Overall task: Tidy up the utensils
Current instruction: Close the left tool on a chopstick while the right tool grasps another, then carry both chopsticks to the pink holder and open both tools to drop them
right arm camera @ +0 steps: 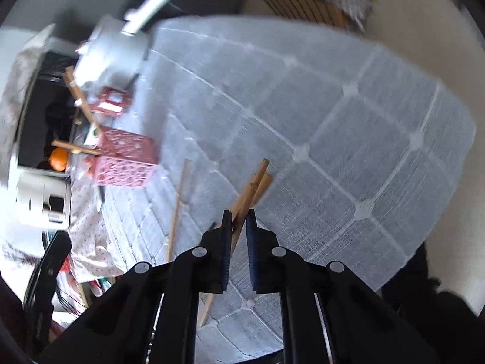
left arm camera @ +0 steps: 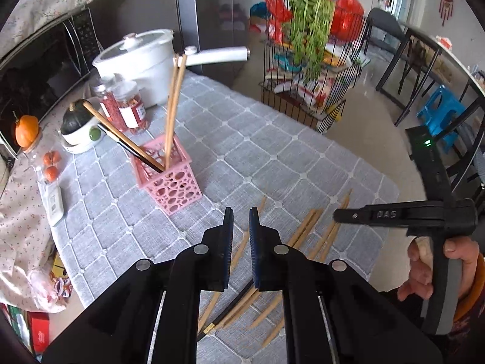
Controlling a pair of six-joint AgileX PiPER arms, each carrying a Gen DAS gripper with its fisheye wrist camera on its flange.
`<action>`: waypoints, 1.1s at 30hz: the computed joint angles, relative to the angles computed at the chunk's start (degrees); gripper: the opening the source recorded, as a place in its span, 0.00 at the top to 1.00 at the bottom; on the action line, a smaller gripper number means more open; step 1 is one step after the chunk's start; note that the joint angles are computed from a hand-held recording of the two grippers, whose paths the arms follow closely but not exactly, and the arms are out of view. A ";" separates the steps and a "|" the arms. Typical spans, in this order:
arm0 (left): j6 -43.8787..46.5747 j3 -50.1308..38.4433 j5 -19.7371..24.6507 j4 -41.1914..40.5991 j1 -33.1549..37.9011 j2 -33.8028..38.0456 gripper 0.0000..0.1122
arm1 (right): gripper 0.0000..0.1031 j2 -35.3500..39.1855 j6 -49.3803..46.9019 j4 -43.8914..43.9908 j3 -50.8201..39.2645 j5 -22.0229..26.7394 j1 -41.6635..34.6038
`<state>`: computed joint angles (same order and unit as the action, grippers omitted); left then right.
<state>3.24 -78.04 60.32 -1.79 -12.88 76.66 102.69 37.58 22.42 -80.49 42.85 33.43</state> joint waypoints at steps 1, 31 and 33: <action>0.85 0.21 0.14 -0.90 0.52 -0.32 0.91 | 0.91 -1.40 1.25 -3.15 0.00 -0.28 0.72; -0.37 9.19 -6.44 -5.27 7.38 0.83 0.96 | 0.94 -16.36 -7.05 -8.55 -1.78 -2.55 0.26; -0.94 10.60 -5.93 -5.89 8.91 -4.69 0.96 | 0.94 -17.34 -6.15 -10.27 -2.60 -2.22 1.43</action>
<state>2.31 -67.44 54.39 -7.69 -3.98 71.96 85.34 31.43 12.15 -83.09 40.63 34.86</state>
